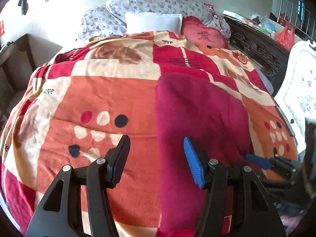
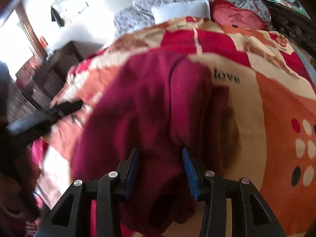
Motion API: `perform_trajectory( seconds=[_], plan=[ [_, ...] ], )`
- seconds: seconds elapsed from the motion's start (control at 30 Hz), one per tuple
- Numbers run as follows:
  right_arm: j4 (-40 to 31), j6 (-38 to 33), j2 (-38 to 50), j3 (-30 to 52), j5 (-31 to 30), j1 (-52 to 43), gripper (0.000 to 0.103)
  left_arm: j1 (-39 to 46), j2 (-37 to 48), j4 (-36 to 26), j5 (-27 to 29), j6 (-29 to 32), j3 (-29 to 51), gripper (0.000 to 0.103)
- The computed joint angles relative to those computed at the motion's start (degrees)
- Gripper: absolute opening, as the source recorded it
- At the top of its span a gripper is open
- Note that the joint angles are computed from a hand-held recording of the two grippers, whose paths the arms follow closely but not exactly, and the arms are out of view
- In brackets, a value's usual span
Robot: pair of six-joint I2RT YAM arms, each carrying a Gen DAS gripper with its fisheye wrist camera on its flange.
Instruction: Fold small clothes
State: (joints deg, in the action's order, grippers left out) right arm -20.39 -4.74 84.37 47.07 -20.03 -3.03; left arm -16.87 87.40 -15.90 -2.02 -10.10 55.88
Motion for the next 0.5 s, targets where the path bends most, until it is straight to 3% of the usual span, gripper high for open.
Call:
perform_trajectory(
  seconds=[0.5],
  plan=[
    [-1.6,5.4,-15.4,0.1,6.2,2.9,0.047,-1.7,-9.1,0.3,-3.9,-0.7,-3.6,0.056]
  ],
)
